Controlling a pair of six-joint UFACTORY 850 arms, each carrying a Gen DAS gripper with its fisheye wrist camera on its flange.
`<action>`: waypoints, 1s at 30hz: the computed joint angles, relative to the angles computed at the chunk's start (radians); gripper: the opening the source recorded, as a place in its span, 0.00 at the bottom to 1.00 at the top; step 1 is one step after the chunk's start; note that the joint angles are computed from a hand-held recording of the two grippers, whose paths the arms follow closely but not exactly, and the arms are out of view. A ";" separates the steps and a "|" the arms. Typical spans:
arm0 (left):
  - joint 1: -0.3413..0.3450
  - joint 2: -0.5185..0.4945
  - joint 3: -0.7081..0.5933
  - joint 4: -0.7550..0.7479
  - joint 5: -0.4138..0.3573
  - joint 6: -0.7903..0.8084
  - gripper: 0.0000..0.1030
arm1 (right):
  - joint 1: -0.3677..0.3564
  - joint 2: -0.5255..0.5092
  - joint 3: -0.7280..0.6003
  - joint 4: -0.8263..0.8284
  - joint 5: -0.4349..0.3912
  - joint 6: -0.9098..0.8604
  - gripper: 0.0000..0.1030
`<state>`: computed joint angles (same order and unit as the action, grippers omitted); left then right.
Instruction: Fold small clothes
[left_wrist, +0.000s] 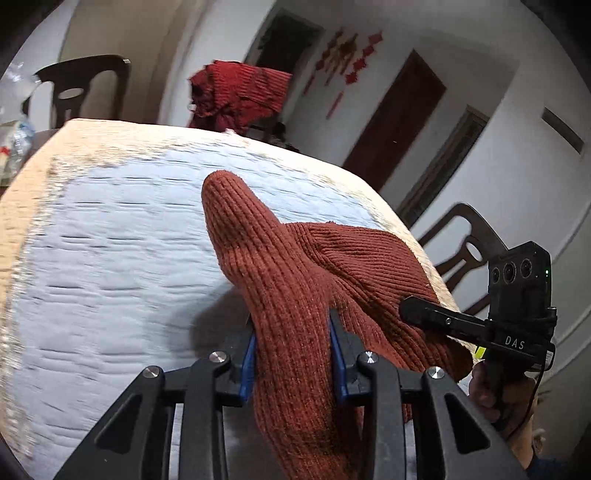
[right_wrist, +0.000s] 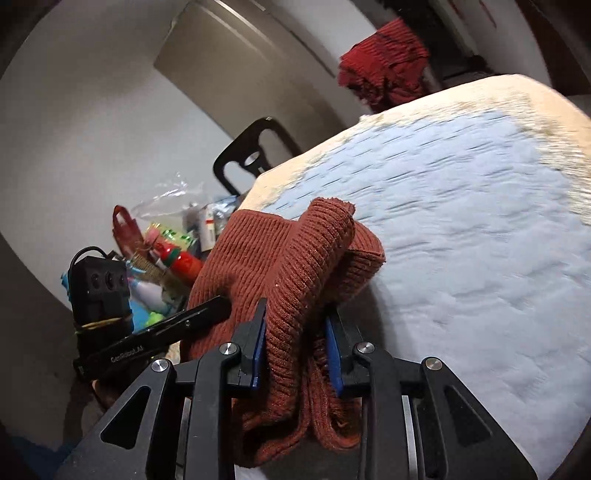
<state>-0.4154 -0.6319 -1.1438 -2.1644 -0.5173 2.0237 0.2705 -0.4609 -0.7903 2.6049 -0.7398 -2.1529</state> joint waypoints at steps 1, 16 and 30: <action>0.011 -0.001 -0.003 0.005 0.005 -0.003 0.34 | 0.008 -0.027 -0.037 -0.018 0.005 0.019 0.27; 0.146 -0.158 -0.129 0.207 -0.053 -0.217 0.44 | 0.042 -0.235 -0.261 -0.132 0.086 0.170 0.33; 0.069 0.044 0.115 -0.272 -0.026 0.369 0.43 | 0.154 -0.067 -0.138 0.184 0.237 -0.318 0.19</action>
